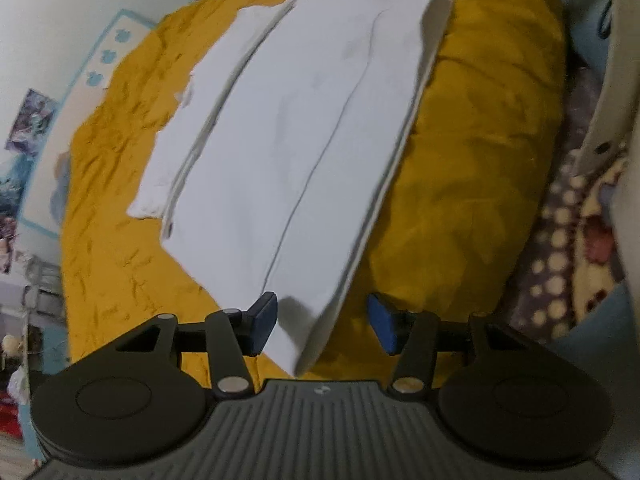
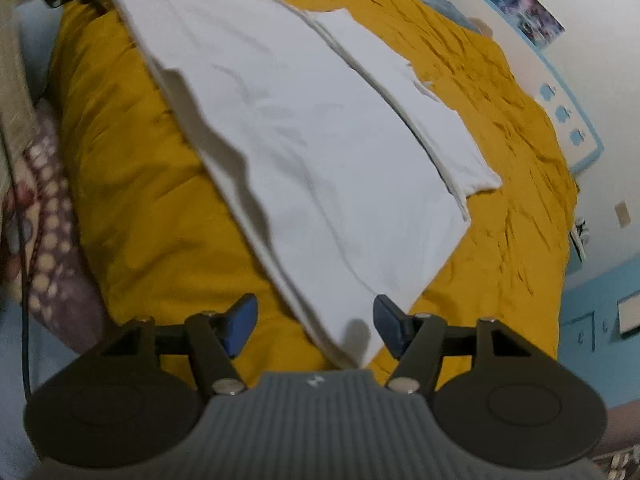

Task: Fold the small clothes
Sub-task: 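Move both tools down to the sweatshirt hem, then grasp the hem with both tools and lift it toward the collar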

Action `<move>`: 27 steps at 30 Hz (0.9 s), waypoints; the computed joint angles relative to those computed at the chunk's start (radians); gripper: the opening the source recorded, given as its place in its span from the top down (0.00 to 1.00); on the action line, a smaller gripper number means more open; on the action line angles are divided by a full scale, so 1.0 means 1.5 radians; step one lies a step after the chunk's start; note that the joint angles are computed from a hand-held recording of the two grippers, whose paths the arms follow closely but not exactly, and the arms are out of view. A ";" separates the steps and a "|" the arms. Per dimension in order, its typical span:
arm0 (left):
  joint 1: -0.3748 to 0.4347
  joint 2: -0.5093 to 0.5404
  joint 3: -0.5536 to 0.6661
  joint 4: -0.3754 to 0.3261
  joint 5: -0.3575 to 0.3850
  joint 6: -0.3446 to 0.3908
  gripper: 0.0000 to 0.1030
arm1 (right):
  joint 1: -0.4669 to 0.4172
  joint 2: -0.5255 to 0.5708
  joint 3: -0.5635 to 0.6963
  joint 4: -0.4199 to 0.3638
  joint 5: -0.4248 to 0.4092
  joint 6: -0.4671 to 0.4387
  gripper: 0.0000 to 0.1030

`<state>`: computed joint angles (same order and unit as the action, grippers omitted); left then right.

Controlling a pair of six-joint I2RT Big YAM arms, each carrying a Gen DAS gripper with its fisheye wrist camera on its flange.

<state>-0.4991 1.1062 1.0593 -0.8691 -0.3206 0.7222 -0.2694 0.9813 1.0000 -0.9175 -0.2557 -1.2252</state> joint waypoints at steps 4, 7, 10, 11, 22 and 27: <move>0.011 0.002 0.007 0.011 0.006 -0.024 0.39 | 0.005 -0.022 -0.037 0.075 0.026 -0.043 0.49; 0.004 -0.003 0.008 0.030 -0.020 -0.004 0.44 | 0.009 -0.027 -0.045 0.092 0.042 -0.092 0.49; -0.002 0.002 0.012 0.034 -0.040 0.011 0.46 | 0.008 -0.024 -0.043 0.097 0.043 -0.117 0.50; -0.004 0.003 0.010 0.036 -0.043 0.016 0.50 | 0.007 -0.022 -0.044 0.100 0.045 -0.123 0.53; 0.042 0.005 0.050 -0.023 0.070 -0.096 0.96 | -0.028 -0.047 -0.068 0.122 -0.026 -0.157 1.00; 0.063 0.009 0.102 -0.024 0.094 -0.137 0.96 | -0.031 -0.039 -0.025 0.147 -0.053 -0.093 1.00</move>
<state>-0.4047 1.1202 1.2127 -0.9055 -0.1795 0.5170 -0.3163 0.9226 0.9628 -0.6976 -0.3354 -1.3653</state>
